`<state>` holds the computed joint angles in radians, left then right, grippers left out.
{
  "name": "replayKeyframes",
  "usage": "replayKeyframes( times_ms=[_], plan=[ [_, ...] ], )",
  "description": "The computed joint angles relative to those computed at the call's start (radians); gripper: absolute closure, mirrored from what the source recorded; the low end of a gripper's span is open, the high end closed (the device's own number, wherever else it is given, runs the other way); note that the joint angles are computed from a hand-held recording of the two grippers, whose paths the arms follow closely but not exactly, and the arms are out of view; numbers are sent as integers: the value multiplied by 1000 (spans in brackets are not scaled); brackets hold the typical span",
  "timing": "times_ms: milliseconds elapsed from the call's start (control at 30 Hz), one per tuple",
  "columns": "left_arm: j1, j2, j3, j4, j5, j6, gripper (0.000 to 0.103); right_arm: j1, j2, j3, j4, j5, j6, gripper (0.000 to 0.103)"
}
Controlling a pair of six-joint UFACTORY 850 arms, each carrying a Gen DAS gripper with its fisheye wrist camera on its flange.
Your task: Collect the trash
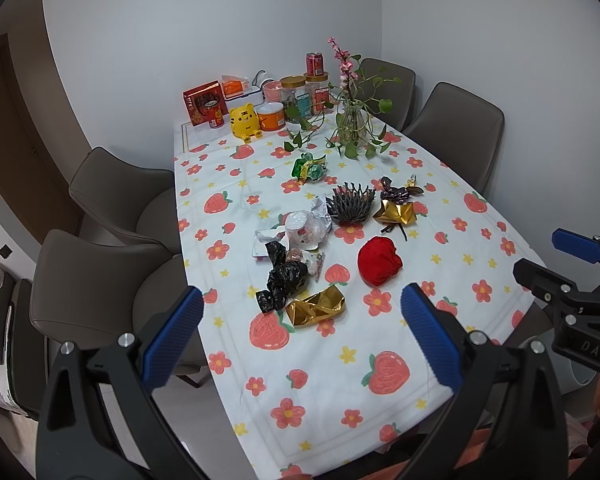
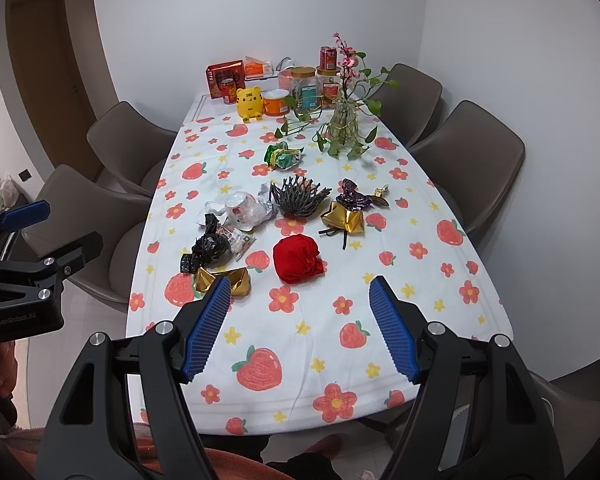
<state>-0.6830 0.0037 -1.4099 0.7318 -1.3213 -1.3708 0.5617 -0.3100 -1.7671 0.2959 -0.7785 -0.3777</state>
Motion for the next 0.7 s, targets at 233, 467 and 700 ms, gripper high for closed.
replayKeyframes(
  times_ms=[233, 467, 700],
  plan=[
    [0, 1, 1, 0, 1, -1, 4, 1, 1, 3, 0, 2, -1, 34],
    [-1, 1, 2, 1, 2, -2, 4, 2, 0, 4, -1, 4, 0, 34],
    [-1, 2, 3, 2, 2, -3, 4, 1, 0, 4, 2, 6, -2, 34]
  ],
)
